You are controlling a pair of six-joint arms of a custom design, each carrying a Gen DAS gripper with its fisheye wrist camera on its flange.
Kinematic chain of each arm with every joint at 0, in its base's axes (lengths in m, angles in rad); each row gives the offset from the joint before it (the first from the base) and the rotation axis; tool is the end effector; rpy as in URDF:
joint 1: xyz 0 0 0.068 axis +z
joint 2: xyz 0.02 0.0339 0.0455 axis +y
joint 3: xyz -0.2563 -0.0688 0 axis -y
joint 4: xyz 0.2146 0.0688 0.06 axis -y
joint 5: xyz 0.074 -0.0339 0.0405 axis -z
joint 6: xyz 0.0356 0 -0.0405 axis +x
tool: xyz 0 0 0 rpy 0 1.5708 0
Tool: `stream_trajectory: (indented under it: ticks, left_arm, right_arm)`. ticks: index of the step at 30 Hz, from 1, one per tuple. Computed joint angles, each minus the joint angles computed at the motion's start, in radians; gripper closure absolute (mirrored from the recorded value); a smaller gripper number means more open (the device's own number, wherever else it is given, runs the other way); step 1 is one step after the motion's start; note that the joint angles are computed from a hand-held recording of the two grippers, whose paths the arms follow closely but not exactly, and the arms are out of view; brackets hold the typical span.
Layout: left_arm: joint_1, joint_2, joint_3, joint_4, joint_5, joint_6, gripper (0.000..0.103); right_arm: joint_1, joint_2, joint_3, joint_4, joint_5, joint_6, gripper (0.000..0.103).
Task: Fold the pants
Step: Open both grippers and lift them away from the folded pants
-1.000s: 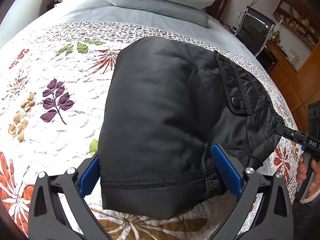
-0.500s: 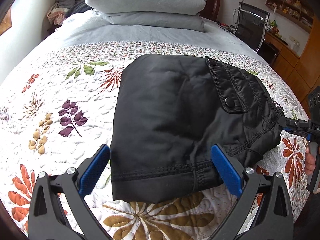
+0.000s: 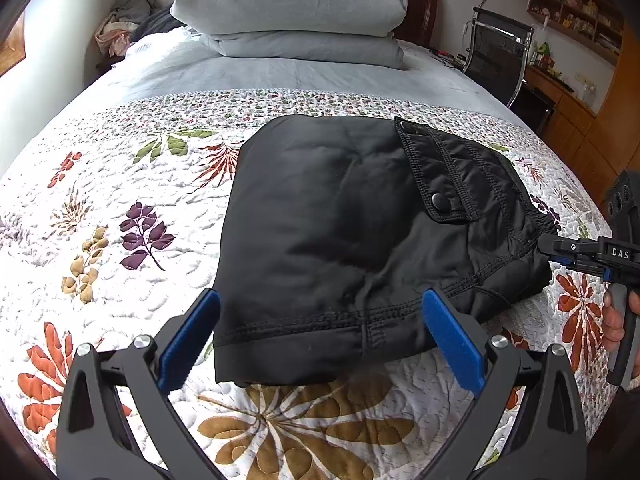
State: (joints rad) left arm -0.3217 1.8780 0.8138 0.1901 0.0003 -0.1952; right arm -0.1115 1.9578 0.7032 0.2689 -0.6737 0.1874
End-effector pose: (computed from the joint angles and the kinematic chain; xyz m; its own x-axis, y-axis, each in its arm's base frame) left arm 0.3078 -0.1026 0.1152 -0.7752 0.0539 -0.6295 0.1692 0.9777 -0.1247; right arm 0.2974 -0.0109 0.0807 -0.8616 0.2430 -0.4457 -0.0966 0.7835 0.6139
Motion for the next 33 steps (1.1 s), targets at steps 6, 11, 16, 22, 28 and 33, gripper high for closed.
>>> stream_trajectory:
  ticks: [6,11,16,22,28,33]
  left_arm:
    - [0.005,0.011,-0.004,0.0,0.003,-0.014,0.003]
    - [0.033,-0.012,-0.039,0.009,0.027,-0.041,0.003]
    - [0.074,-0.074,-0.111,0.022,0.056,-0.085,0.003]
    - [0.072,-0.123,-0.158,0.033,0.035,-0.113,0.003]
    - [0.037,-0.243,-0.219,0.02,0.019,-0.114,0.003]
    - [-0.021,-0.355,-0.242,-0.036,-0.036,-0.115,0.003]
  right_arm:
    - [0.01,0.007,-0.002,0.004,0.02,-0.001,0.059]
    - [-0.023,0.001,-0.048,0.069,-0.041,0.026,0.055]
    - [-0.093,-0.086,-0.169,0.13,-0.071,0.054,0.051]
    - [-0.118,-0.113,-0.231,0.185,-0.098,0.093,0.051]
    - [0.001,-0.322,-0.297,0.081,0.133,0.056,0.045]
    - [0.123,-0.548,-0.365,-0.022,0.311,0.087,0.041]
